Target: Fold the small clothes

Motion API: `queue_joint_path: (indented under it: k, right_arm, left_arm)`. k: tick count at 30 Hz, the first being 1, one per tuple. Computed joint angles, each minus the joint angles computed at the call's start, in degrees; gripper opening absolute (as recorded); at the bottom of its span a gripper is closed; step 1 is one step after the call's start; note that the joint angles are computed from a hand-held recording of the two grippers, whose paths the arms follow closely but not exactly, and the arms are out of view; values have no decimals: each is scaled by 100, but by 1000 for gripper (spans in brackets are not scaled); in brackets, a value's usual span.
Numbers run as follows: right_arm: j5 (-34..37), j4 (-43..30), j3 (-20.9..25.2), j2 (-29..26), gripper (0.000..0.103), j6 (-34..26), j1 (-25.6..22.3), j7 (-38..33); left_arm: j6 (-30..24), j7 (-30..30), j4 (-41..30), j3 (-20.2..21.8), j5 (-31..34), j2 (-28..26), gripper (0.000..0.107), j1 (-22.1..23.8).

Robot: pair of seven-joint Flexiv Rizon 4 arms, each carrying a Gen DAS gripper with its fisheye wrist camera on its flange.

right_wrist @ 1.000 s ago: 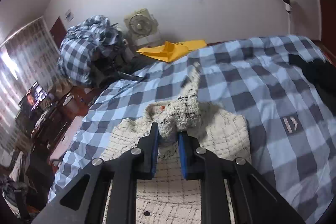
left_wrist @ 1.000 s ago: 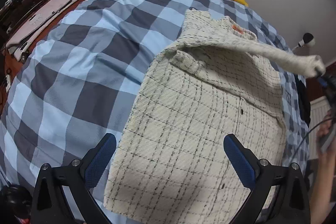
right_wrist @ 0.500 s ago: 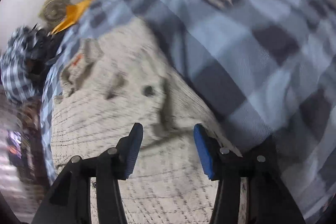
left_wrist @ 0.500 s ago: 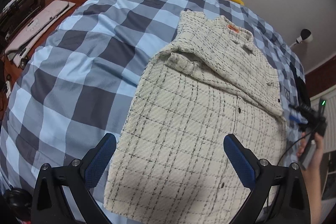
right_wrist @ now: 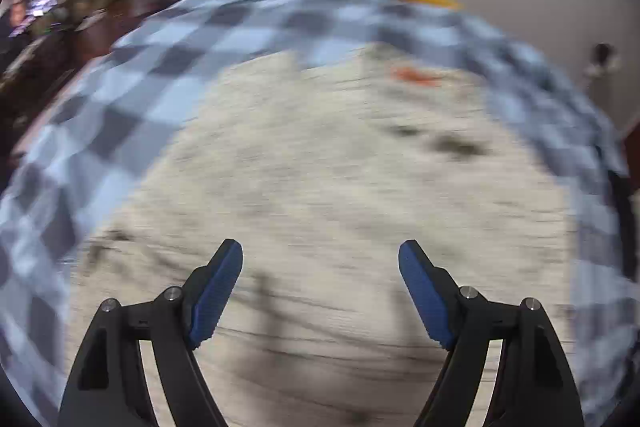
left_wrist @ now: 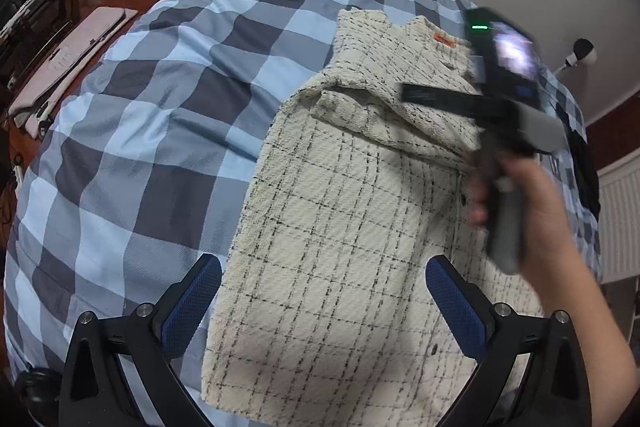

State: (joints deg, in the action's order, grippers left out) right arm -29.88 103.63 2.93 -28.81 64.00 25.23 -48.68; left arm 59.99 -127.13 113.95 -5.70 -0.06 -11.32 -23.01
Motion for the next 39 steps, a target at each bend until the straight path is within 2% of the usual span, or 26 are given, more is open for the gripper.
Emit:
queue_joint_path:
  k: [3,5,6,7,8,9,10,11,12,13,15,17,19,20,22,24,26,27,28,30,32,35,37,39]
  right_arm:
    - [-297,-200,1134,-319,78,-410,-1102,199]
    - [223,-139,1640,-356,78,-351,-1802,-57]
    - [980,-20,1905,-313,75,2,-2202,-697]
    - [1364,171,2079,-306,72,534,-2465,-1122]
    - [1375,361,2066,-192,69,703,-2569,-1203]
    - [1013,586,1867,82,71,499,-2628,-1021]
    - [277,791,1480,398,71,-79,-2527,-540]
    - [-644,973,1017,555,71,-479,-2265,75]
    - [-1202,1213,551,797,71,-857,-2051,324]
    - [-1390,1459,102,996,71,-861,-1816,358]
    - [-1303,2060,-832,1590,71,-643,-1340,183]
    - [-855,2518,-1668,2155,71,-481,-771,-93]
    - [189,2843,-1992,2872,71,-604,-515,-769]
    - [927,2902,-1963,3272,71,-809,-546,-1143]
    - [1606,2962,-1699,3925,71,-1228,-714,-1642]
    - [1807,3024,-1463,4680,71,-1821,-705,-1571]
    - [1800,2983,-1381,5214,71,-2304,-486,-1356]
    - [1901,2934,-1203,5476,72,-2581,-583,-1334]
    - [1879,2912,-1089,5578,73,-2606,-520,-1189]
    - [1954,2899,-709,5900,86,-2814,-655,-1033]
    - [2102,2930,-336,6028,87,-2759,-967,-1109]
    - [2594,3011,506,6187,88,-2580,-1745,-1588]
    - [2376,3215,609,6292,88,-2482,-1705,-1449]
    - [2004,3561,940,6447,88,-2179,-1791,-1053]
  left_arm:
    - [-20,87,-8,-35,-83,-29,103,19]
    - [-1,153,4,-55,-158,-33,103,25]
    - [18,167,17,-58,-187,-24,103,25]
    - [56,181,42,-63,-226,-10,103,26]
    - [109,203,75,-71,-278,7,103,31]
    - [146,216,93,-77,-309,16,103,30]
    - [172,225,105,-77,-322,27,103,28]
    - [158,219,94,-69,-296,29,103,19]
    - [104,207,64,-58,-245,27,103,5]
    - [-15,193,6,-41,-146,17,103,-15]
    - [-237,88,-115,12,155,6,103,-79]
    - [-648,-124,-375,91,745,-22,103,-208]
    - [-1086,-224,-652,119,1337,-49,103,-332]
    - [-1343,-265,-803,123,1663,-56,103,-410]
    - [-1745,-244,-1035,84,2185,-42,103,-544]
    - [-1796,-64,-1062,16,2449,37,103,-602]
    - [-1557,77,-924,-30,2547,171,103,-607]
    - [-1533,0,-871,-36,2656,260,103,-639]
    - [-1506,-81,-811,-50,2734,349,103,-654]
    - [-1272,-158,-646,-97,2790,511,103,-636]
    - [-942,-290,-423,-136,2854,737,103,-609]
    - [-852,-773,-251,-247,3170,1033,103,-575]
    - [-950,-1189,-193,-370,3512,1207,103,-551]
    - [-1094,-1353,-171,-526,3819,1328,103,-534]
